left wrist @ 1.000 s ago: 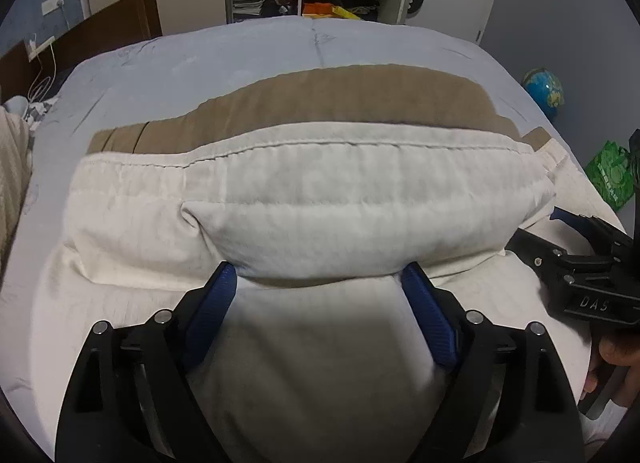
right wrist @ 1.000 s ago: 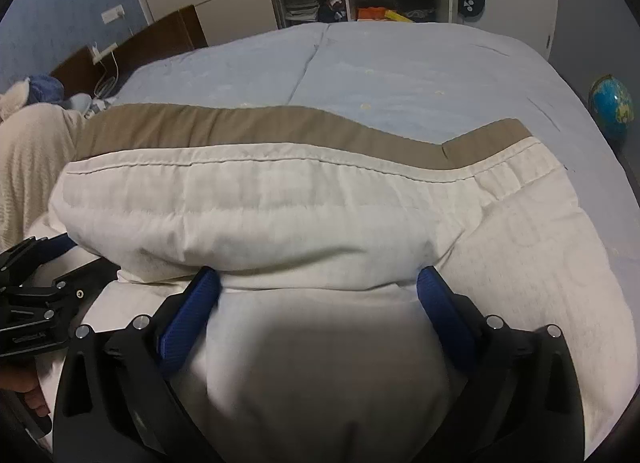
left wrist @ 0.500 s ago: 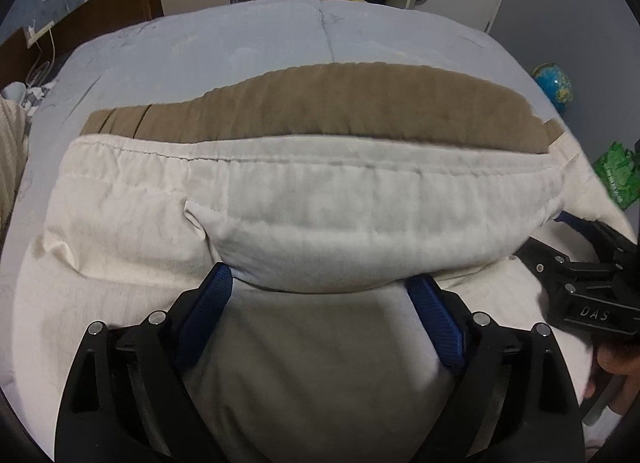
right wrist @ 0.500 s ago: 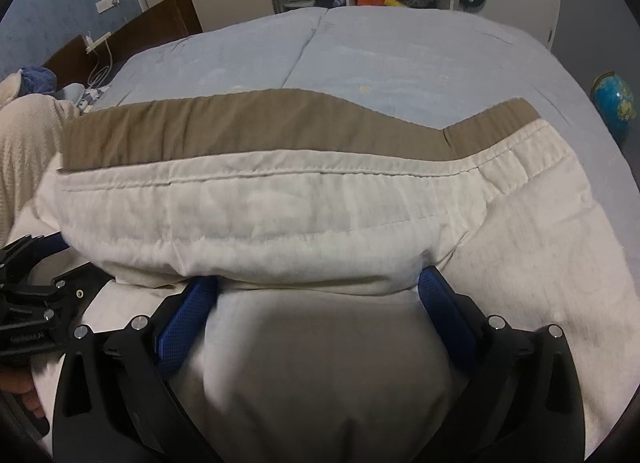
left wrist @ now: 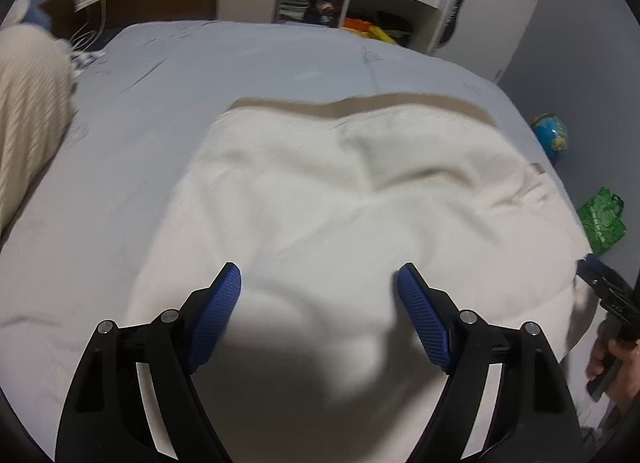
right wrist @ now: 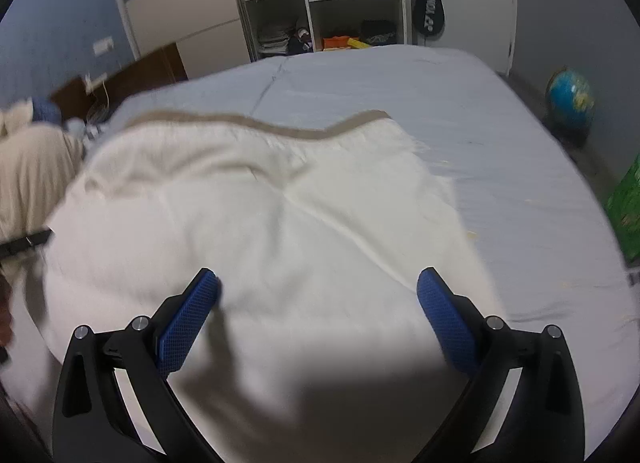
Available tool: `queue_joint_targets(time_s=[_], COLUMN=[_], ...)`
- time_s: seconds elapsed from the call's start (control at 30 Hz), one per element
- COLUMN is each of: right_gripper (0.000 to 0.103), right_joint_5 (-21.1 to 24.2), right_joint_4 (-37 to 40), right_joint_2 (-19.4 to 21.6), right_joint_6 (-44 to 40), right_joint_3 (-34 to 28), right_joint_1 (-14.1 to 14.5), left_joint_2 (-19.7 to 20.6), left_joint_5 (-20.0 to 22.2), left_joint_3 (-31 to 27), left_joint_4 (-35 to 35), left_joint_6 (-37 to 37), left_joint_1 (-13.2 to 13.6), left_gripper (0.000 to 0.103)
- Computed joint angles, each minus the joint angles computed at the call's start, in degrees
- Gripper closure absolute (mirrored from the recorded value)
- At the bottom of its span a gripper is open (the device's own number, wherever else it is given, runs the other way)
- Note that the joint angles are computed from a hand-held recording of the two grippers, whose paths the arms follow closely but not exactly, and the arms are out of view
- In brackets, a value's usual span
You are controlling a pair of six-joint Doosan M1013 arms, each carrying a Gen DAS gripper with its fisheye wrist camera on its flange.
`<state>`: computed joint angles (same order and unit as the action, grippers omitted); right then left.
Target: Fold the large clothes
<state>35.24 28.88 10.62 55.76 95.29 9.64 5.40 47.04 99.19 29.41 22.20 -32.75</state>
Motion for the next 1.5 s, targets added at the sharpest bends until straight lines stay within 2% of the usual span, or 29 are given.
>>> queue_joint_targets(time_s=[0.1, 0.17, 0.33, 0.47, 0.67, 0.87, 0.97, 1.03, 1.2, 1.5], right_gripper=[0.008, 0.008, 0.008, 0.008, 0.008, 0.008, 0.008, 0.008, 0.008, 0.008], right_joint_5=[-2.24, -2.36, 2.10, 4.14, 5.13, 8.72, 10.85, 11.87, 13.91, 16.35], right_joint_4=[-3.20, -2.48, -1.68, 0.90, 0.64, 2.84, 2.78, 3.23, 3.96, 5.38], right_joint_2=[-1.05, -1.25, 0.09, -0.61, -4.20, -7.97, -10.27, -11.69, -14.90, -19.17], right_joint_6=[-2.72, -4.66, 1.78, 4.57, 3.39, -1.25, -1.96, -2.87, -3.83, -4.31], right_joint_3=[2.12, 2.90, 2.07, 3.23, 5.61, 6.99, 7.62, 8.25, 9.80, 11.96], right_joint_1=[-0.01, -0.81, -4.17, -6.87, -8.62, -10.51, -10.92, -11.32, -12.21, -12.95], left_joint_2=[-0.89, -1.46, -3.81, -5.56, -8.54, -10.56, -11.44, -11.63, -12.46, -13.65], left_joint_5=[1.02, 0.70, 0.26, 0.65, 1.75, 3.73, 4.83, 5.32, 7.08, 10.98], left_joint_3=[2.13, 3.45, 6.87, 8.28, 10.01, 10.41, 10.34, 10.11, 10.10, 10.31], left_joint_4=[0.80, 0.20, -3.42, -3.69, -2.24, 0.98, 3.31, 4.04, 7.75, 11.46], left_joint_6=[-0.60, -1.17, -4.22, -6.35, -8.27, -10.78, -12.09, -11.56, -12.18, -14.75], left_joint_1=[-0.02, 0.44, 2.31, 1.83, -1.72, -6.62, -9.73, -10.66, -15.13, -20.41], left_gripper=[0.026, 0.026, 0.026, 0.026, 0.020, 0.007, 0.007, 0.007, 0.007, 0.007])
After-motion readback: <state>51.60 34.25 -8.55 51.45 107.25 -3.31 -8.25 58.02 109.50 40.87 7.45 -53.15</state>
